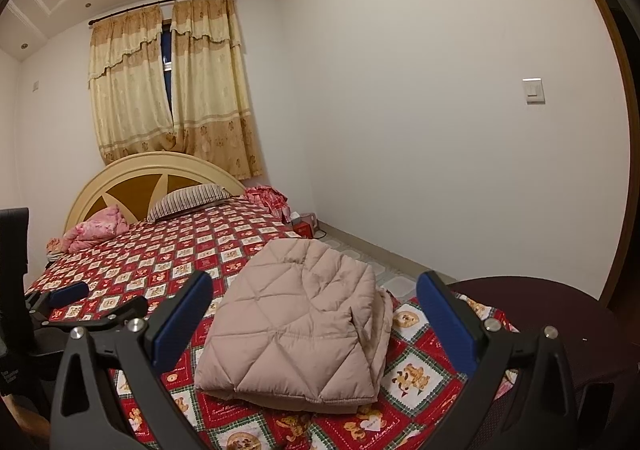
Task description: Fold large clothes
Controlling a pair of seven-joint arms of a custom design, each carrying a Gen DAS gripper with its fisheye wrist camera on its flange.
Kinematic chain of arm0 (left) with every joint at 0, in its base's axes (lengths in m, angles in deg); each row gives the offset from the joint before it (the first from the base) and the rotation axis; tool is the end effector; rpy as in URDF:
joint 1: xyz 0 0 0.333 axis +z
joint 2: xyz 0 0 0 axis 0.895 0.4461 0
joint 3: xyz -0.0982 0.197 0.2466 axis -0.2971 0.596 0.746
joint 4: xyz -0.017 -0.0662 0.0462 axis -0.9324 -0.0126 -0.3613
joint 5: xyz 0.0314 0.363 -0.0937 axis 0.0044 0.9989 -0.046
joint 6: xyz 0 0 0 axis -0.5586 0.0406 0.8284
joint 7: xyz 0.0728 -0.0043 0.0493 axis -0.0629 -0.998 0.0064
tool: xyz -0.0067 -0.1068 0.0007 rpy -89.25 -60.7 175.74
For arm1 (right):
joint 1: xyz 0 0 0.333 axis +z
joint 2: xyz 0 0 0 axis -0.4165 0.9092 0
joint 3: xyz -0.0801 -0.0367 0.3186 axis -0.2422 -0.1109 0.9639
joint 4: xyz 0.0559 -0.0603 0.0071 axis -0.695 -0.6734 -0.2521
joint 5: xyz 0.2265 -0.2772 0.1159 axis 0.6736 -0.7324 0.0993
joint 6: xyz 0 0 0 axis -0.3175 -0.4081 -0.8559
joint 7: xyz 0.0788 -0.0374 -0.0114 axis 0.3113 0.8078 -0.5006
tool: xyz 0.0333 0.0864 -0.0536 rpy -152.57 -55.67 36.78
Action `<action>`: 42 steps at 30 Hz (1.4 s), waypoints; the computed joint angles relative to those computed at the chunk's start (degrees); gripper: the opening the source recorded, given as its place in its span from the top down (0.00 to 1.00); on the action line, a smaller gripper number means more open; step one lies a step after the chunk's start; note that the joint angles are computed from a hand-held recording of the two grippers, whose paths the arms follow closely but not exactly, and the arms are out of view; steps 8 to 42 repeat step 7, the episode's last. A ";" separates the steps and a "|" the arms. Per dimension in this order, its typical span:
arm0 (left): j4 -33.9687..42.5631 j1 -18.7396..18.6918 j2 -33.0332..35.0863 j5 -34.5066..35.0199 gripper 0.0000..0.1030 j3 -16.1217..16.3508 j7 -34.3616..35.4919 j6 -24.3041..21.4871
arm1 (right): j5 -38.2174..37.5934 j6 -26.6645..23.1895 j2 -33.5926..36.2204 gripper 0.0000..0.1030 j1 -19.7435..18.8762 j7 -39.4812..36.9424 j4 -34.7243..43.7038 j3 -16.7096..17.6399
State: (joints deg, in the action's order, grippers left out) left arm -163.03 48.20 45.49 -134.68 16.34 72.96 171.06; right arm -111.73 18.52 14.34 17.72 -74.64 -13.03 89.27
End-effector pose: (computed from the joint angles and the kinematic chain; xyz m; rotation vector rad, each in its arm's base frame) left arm 0.5428 -0.2695 0.5919 -0.8217 2.2086 -1.3101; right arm 0.3471 0.3969 0.6163 -0.7357 2.0815 -1.3410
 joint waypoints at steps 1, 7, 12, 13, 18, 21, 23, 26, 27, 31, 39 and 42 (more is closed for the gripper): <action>0.10 -0.06 0.16 0.96 0.01 0.15 -1.06 -0.02 | 0.11 0.18 -0.08 0.00 -0.05 0.14 -0.15 -0.06; 1.22 0.19 1.89 9.33 0.01 0.77 -10.13 -0.48 | 1.34 0.71 -0.74 0.00 -0.46 1.35 -1.31 -0.17; 1.22 0.19 1.89 9.33 0.01 0.77 -10.13 -0.48 | 1.34 0.71 -0.74 0.00 -0.46 1.35 -1.31 -0.17; 1.22 0.19 1.89 9.33 0.01 0.77 -10.13 -0.48 | 1.34 0.71 -0.74 0.00 -0.46 1.35 -1.31 -0.17; 1.22 0.19 1.89 9.33 0.01 0.77 -10.13 -0.48 | 1.34 0.71 -0.74 0.00 -0.46 1.35 -1.31 -0.17; 1.22 0.19 1.89 9.33 0.01 0.77 -10.13 -0.48 | 1.34 0.71 -0.74 0.00 -0.46 1.35 -1.31 -0.17; 1.22 0.19 1.89 9.33 0.01 0.77 -10.13 -0.48 | 1.34 0.71 -0.74 0.00 -0.46 1.35 -1.31 -0.17; 1.22 0.19 1.89 9.33 0.01 0.77 -10.13 -0.48 | 1.34 0.71 -0.74 0.00 -0.46 1.35 -1.31 -0.17; 1.22 0.19 1.89 9.33 0.01 0.77 -10.13 -0.48 | 1.34 0.71 -0.74 0.00 -0.46 1.35 -1.31 -0.17; 1.22 0.19 1.89 9.33 0.01 0.77 -10.13 -0.48 | 1.34 0.71 -0.74 0.00 -0.46 1.35 -1.31 -0.17; 1.22 0.19 1.89 9.33 0.01 0.77 -10.13 -0.48 | 1.34 0.71 -0.74 0.00 -0.46 1.35 -1.31 -0.17; 1.22 0.19 1.89 9.33 0.01 0.77 -10.13 -0.48 | 1.34 0.71 -0.74 0.00 -0.46 1.35 -1.31 -0.17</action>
